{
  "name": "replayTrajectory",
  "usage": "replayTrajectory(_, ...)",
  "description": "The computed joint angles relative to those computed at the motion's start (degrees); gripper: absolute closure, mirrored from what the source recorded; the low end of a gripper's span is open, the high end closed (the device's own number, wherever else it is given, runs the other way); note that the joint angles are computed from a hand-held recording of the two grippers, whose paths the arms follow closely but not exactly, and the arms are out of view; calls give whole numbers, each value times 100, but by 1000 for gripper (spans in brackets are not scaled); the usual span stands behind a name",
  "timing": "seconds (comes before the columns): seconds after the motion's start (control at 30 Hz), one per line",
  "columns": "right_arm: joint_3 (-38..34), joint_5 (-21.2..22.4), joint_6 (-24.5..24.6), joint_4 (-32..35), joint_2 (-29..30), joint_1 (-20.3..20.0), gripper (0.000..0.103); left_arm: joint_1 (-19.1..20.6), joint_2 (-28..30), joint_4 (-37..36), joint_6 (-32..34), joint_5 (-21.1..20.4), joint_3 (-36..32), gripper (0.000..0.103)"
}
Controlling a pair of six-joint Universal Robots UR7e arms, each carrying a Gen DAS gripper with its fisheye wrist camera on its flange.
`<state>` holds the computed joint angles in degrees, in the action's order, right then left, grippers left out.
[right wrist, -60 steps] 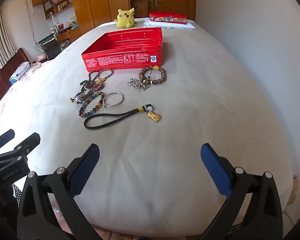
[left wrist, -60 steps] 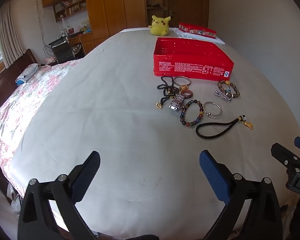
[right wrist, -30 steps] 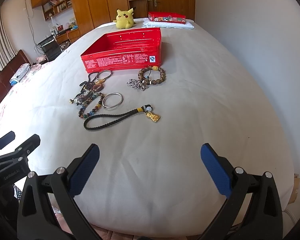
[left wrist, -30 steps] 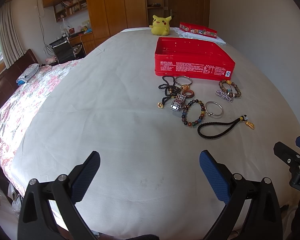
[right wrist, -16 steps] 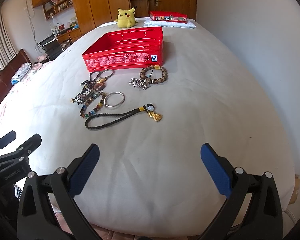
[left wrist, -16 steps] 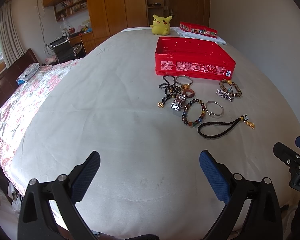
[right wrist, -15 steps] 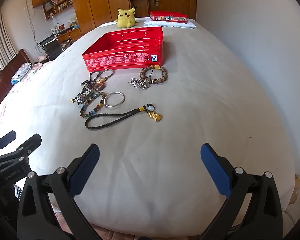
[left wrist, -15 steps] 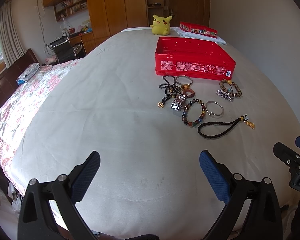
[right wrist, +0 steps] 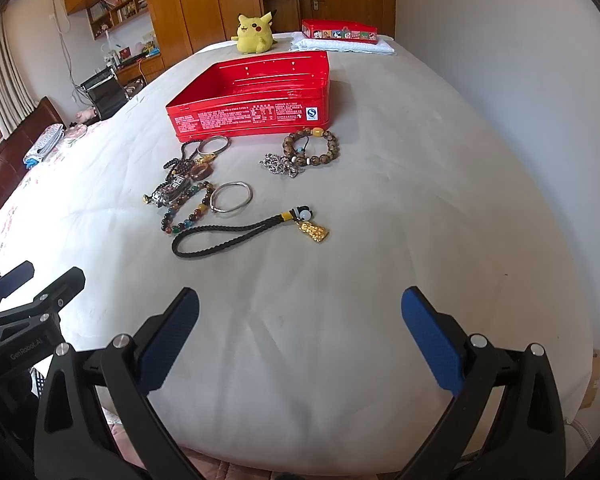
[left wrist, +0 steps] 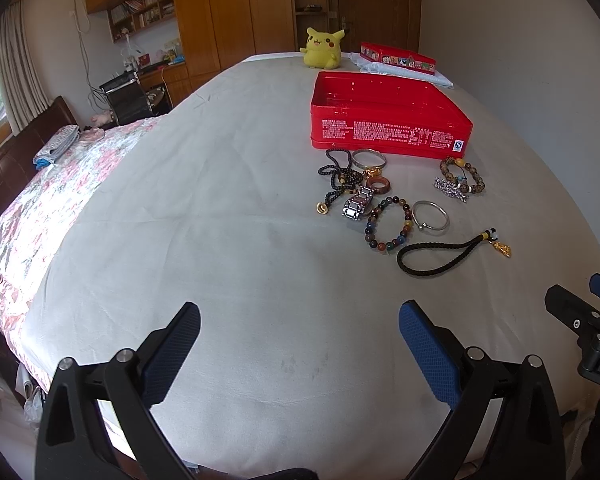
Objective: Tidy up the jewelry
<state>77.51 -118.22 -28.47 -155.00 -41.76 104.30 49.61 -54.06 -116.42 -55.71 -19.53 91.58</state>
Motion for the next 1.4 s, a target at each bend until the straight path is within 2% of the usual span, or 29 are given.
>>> replayTrajectory(1.1,-250,115,66,365,94,-33,3,30,-21,-24,23,-42,28,4)
replayTrajectory(1.3,-442,196,66,540,172,-72,3,150,-99,-795,540,-201,152,4)
replayTrajectory(1.4,-622,263,105,675,236,-112,3,279,-154,-1176,850,-554,167,4)
